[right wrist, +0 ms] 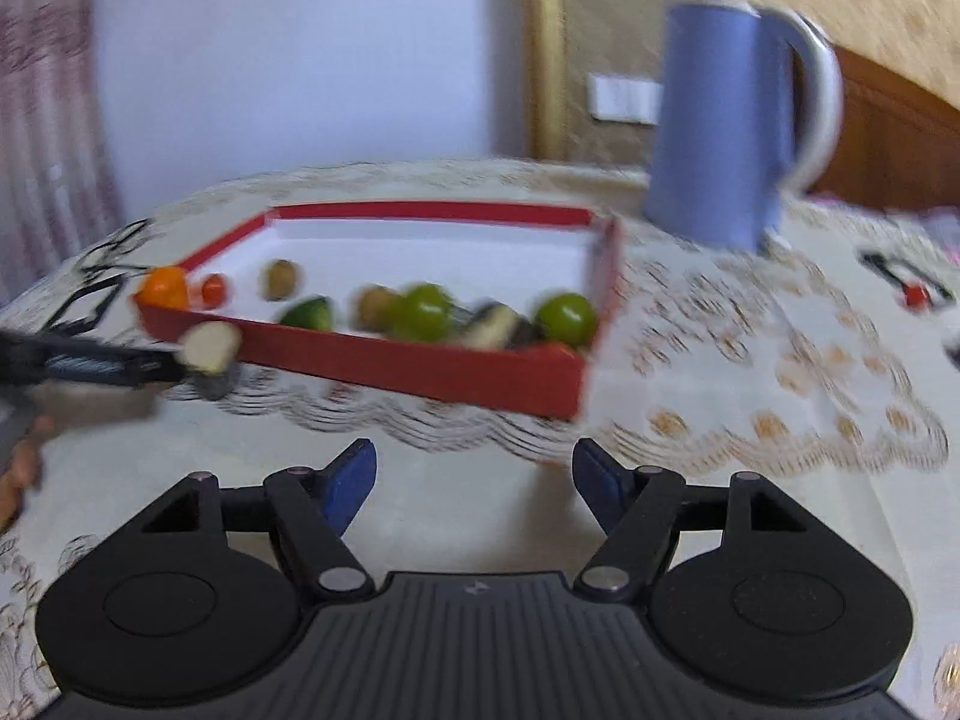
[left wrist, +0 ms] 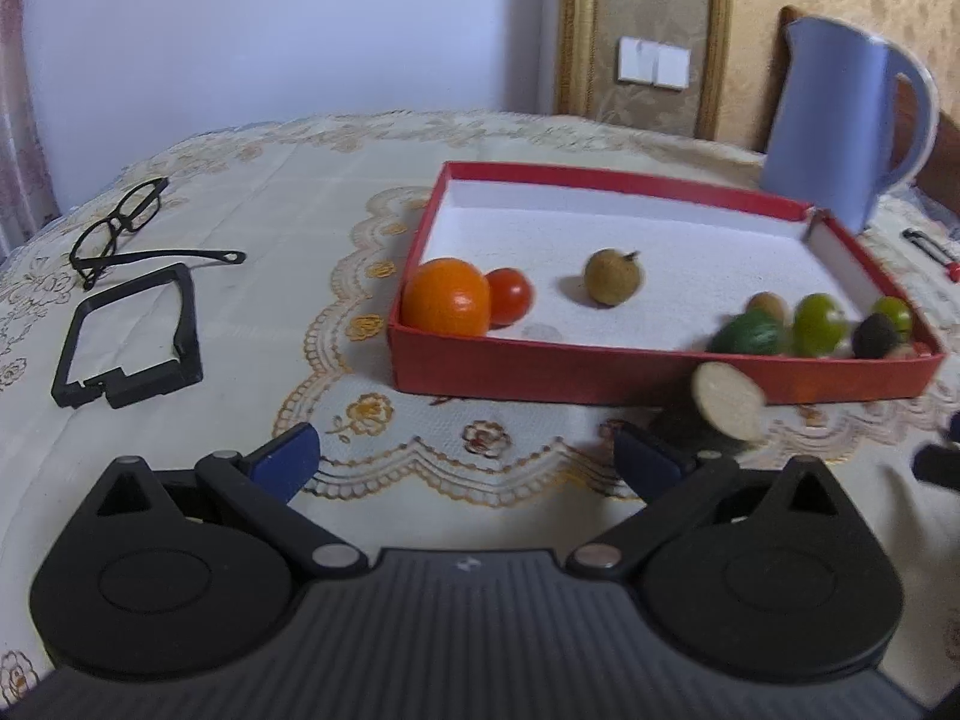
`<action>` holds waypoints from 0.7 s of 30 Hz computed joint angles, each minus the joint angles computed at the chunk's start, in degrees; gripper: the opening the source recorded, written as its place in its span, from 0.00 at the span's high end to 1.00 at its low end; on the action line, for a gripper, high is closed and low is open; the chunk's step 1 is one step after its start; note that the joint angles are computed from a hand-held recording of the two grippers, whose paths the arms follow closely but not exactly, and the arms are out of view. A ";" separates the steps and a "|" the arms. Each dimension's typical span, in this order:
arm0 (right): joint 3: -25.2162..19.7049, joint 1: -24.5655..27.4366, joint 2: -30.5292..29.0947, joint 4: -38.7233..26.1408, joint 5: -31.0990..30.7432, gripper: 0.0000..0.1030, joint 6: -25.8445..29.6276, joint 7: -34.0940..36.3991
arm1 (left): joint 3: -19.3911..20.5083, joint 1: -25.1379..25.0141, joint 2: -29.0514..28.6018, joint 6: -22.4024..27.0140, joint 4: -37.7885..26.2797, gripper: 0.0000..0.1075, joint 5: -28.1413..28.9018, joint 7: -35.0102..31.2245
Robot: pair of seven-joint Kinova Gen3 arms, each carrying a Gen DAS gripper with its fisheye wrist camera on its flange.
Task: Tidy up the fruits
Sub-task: 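Move the left gripper to the dark eggplant chunk and grasp it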
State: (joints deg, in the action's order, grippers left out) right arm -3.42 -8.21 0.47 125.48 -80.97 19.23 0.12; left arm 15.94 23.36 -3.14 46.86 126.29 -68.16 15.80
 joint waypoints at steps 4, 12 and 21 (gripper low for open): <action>0.69 5.45 2.09 -0.65 -3.80 0.30 8.67 1.80 | 3.10 1.78 -1.69 1.17 2.07 0.04 -5.50 5.78; 2.10 5.21 2.07 -0.57 -3.09 0.27 10.30 1.89 | 4.49 7.44 1.92 7.04 -1.55 0.04 -7.64 4.47; 1.92 5.42 2.18 -0.65 -3.05 0.26 10.26 1.99 | 0.77 10.93 8.08 11.97 -7.30 0.07 -3.01 0.09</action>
